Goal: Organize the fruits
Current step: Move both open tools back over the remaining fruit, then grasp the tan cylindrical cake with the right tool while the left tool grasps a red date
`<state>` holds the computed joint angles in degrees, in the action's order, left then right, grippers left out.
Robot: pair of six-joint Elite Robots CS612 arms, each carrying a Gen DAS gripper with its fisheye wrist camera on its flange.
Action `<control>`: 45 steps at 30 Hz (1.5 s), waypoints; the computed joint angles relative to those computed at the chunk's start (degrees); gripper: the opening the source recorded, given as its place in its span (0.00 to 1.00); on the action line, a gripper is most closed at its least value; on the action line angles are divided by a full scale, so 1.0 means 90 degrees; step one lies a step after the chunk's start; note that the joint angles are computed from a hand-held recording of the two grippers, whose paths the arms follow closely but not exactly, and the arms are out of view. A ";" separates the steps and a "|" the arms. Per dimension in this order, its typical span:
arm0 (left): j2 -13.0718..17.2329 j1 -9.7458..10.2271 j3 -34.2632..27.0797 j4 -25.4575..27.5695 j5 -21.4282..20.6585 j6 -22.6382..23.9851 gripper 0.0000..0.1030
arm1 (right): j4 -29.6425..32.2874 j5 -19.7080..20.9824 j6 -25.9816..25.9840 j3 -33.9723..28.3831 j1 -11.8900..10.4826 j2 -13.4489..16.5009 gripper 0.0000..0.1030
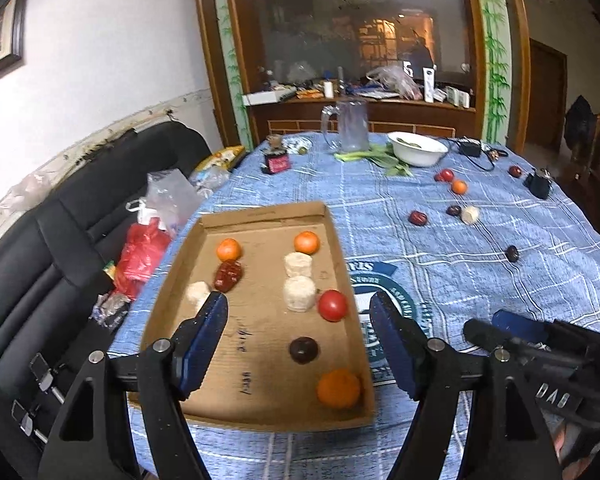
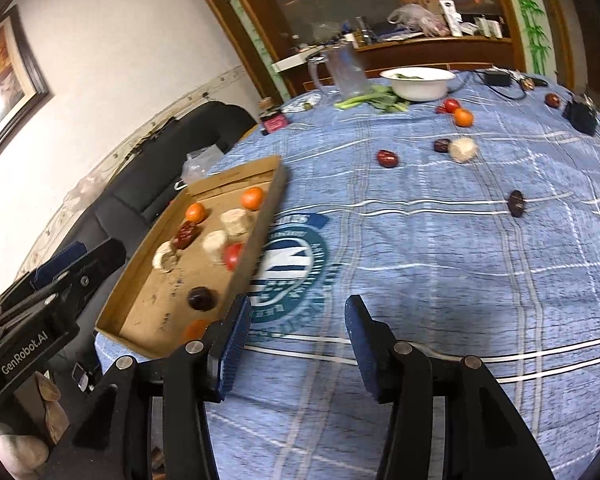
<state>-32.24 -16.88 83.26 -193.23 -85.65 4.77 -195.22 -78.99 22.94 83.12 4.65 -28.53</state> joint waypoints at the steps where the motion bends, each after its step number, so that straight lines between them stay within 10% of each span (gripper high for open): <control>1: 0.0011 0.0002 -0.0032 0.0076 -0.0081 -0.0005 0.71 | -0.0013 -0.0066 0.0042 0.0064 -0.0053 -0.0020 0.51; 20: 0.0647 -0.0289 -0.1666 0.2309 -0.1719 0.0000 0.71 | 0.1160 -0.0724 -0.0184 -0.0133 -0.0813 -0.0123 0.51; 33: 0.1788 -0.0383 -0.3818 0.3459 -0.1438 -0.1256 0.67 | 0.2956 -0.0566 -0.0731 -0.2695 -0.0845 0.1049 0.51; 39: 0.2388 -0.0361 -0.4965 0.4173 -0.1720 -0.1813 0.46 | 0.2934 -0.0604 -0.1002 -0.2953 -0.0837 0.1206 0.42; 45: 0.2668 -0.0453 -0.5401 0.4223 -0.1557 -0.1472 0.46 | 0.2753 -0.0332 -0.0748 -0.2801 -0.0919 0.1148 0.40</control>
<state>-8.23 -20.96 34.65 -155.22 -99.67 -8.48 -170.44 -81.97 16.21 57.91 -3.63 -18.20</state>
